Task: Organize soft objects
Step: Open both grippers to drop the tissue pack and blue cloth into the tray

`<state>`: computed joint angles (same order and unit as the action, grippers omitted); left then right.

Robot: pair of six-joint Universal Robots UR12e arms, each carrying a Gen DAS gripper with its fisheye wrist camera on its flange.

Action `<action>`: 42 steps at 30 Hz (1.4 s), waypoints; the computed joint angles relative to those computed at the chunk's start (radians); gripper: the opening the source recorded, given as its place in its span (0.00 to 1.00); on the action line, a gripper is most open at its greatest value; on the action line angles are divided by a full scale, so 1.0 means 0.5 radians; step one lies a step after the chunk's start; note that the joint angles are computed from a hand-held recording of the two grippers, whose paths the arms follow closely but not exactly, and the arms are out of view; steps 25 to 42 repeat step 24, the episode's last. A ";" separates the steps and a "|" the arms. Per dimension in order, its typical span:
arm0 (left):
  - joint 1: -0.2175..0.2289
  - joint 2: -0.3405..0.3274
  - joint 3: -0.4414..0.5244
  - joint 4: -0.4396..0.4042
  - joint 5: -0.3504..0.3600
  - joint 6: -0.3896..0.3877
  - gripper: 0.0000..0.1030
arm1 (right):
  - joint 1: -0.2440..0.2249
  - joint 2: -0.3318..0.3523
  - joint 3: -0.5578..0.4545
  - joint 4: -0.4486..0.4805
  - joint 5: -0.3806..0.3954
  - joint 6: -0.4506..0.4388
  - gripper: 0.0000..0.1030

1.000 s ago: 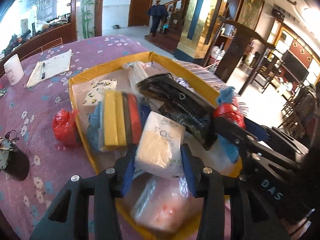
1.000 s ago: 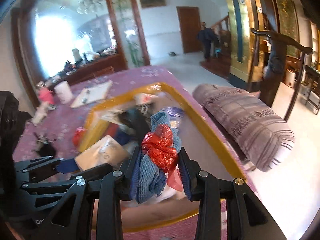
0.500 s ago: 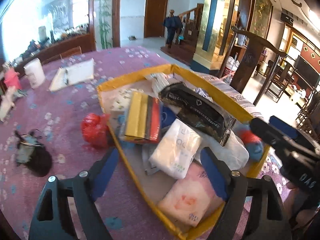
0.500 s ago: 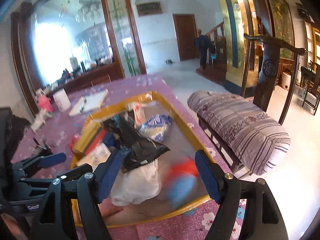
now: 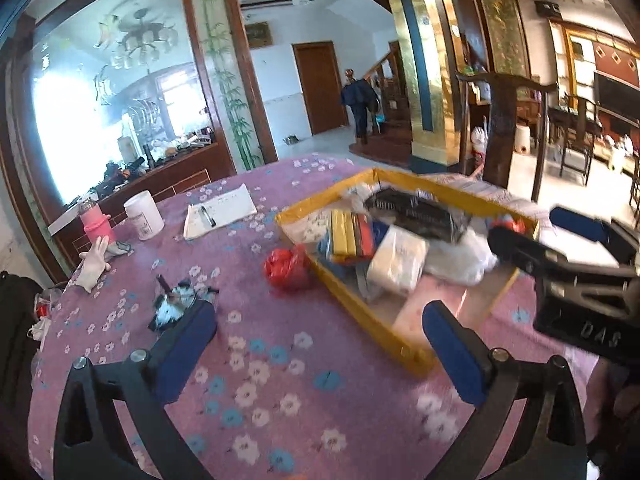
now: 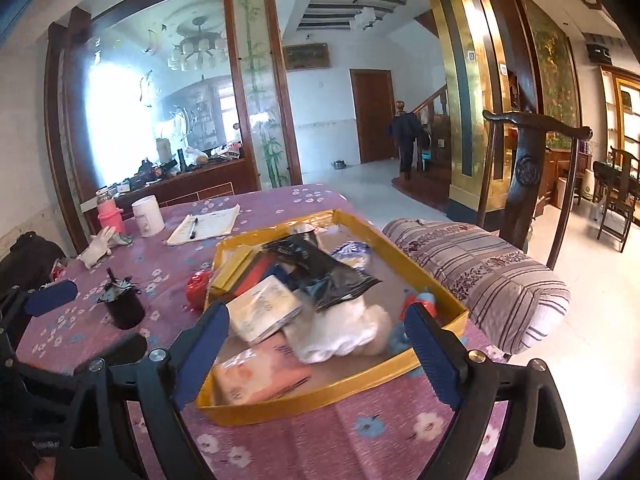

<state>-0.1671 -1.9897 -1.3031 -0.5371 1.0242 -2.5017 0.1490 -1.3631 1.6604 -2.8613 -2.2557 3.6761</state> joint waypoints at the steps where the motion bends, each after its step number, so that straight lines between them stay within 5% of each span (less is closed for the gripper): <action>1: 0.006 0.000 -0.004 -0.022 -0.014 0.021 1.00 | 0.008 0.005 -0.007 0.004 -0.003 -0.006 0.89; 6: 0.007 -0.013 0.030 -0.206 0.077 -0.017 1.00 | 0.040 0.032 -0.045 0.037 -0.043 -0.013 0.89; 24: -0.020 -0.029 0.003 -0.106 0.343 -0.022 1.00 | 0.042 0.070 -0.089 0.129 -0.020 0.023 0.90; 42: -0.020 -0.029 0.003 -0.106 0.343 -0.022 1.00 | 0.042 0.070 -0.089 0.129 -0.020 0.023 0.90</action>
